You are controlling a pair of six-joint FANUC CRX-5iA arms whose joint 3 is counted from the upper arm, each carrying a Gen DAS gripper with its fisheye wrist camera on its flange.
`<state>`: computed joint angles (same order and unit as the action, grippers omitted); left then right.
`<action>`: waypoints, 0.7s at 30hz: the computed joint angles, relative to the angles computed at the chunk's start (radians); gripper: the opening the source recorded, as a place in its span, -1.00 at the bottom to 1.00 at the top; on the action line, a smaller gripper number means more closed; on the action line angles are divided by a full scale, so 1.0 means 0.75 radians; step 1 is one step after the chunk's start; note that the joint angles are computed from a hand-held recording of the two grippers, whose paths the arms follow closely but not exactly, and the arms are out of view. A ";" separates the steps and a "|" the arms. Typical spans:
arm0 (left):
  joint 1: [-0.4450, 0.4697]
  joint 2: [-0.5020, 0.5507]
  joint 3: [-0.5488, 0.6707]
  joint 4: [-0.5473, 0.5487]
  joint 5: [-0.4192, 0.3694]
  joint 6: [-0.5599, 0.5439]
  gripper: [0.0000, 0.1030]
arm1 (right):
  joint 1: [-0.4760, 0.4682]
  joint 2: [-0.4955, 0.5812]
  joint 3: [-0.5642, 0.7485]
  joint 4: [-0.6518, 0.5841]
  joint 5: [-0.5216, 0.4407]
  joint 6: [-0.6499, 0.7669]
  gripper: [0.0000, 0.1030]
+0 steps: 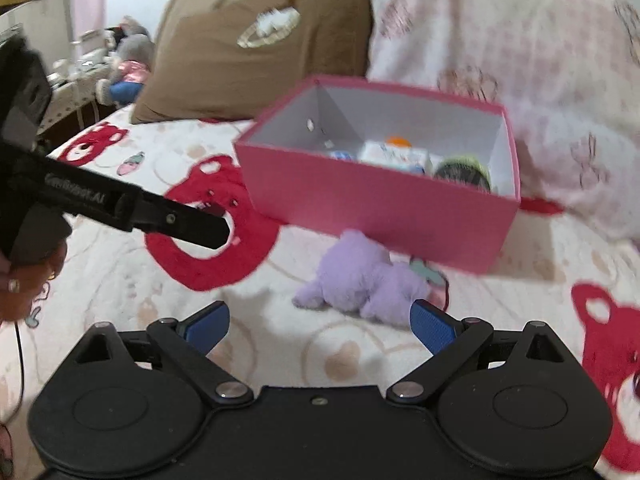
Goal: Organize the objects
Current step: 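Withdraw the left tool from the pink box toward the lilac plush toy, then close the left tool around the lilac plush toy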
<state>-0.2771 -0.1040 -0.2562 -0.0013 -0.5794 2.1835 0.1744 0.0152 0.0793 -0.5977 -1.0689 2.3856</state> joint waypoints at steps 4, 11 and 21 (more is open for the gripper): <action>-0.018 0.030 0.006 -0.047 0.043 0.046 0.80 | 0.041 0.008 0.003 0.062 -0.007 -0.065 0.91; -0.051 0.090 0.034 -0.145 0.114 0.114 0.77 | 0.074 0.026 -0.045 0.134 0.149 -0.116 0.89; -0.028 0.152 -0.009 -0.077 0.241 0.084 0.50 | -0.023 0.181 0.078 0.011 0.060 -0.240 0.75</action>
